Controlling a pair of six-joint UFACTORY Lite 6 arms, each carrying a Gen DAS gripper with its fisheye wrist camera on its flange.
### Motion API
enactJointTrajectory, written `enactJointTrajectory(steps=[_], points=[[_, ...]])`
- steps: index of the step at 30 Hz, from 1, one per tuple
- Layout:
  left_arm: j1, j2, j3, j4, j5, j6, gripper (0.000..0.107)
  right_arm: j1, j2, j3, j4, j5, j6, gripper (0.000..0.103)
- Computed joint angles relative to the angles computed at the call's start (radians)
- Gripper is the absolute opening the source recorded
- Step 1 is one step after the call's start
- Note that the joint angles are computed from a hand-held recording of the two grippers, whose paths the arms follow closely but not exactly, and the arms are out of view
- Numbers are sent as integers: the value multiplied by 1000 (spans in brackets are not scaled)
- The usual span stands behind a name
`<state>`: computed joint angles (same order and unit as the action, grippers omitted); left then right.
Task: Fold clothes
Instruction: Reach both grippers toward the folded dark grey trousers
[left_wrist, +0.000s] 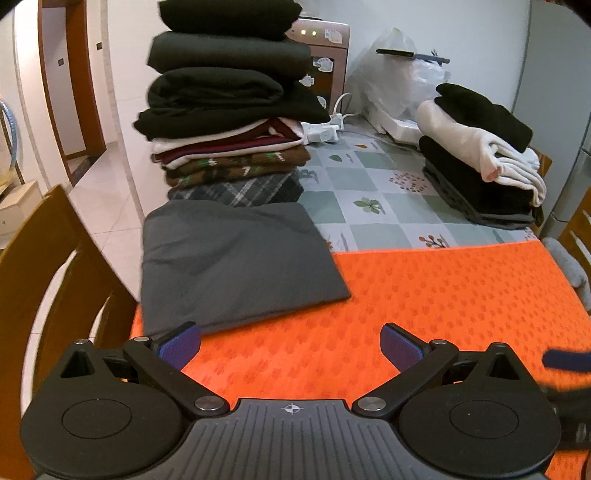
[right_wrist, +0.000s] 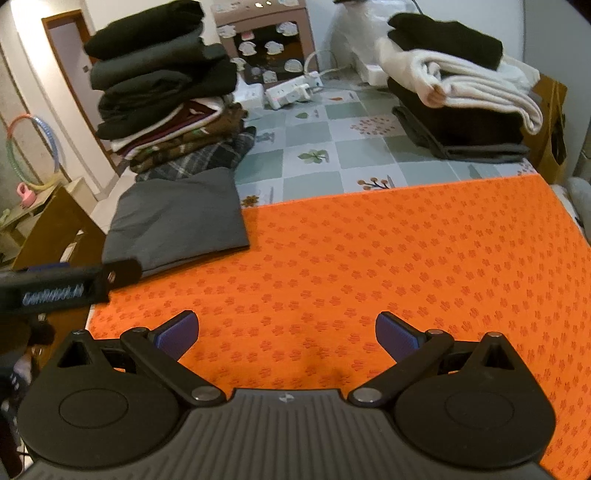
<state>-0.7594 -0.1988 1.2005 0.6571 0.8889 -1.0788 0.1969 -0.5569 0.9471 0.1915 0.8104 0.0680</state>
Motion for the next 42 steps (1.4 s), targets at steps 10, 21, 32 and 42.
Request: enactJointTrajectory(steps=[10, 21, 32, 42], points=[[115, 382, 240, 18, -103, 1, 103, -153, 76, -34, 78, -38, -118, 103], [166, 829, 642, 103, -27, -2, 103, -248, 139, -70, 138, -72, -181, 103], [175, 1009, 827, 171, 71, -12, 95, -281, 164, -71, 154, -79, -205, 103], [214, 713, 497, 156, -159, -109, 15, -257, 152, -66, 144, -76, -198, 103]])
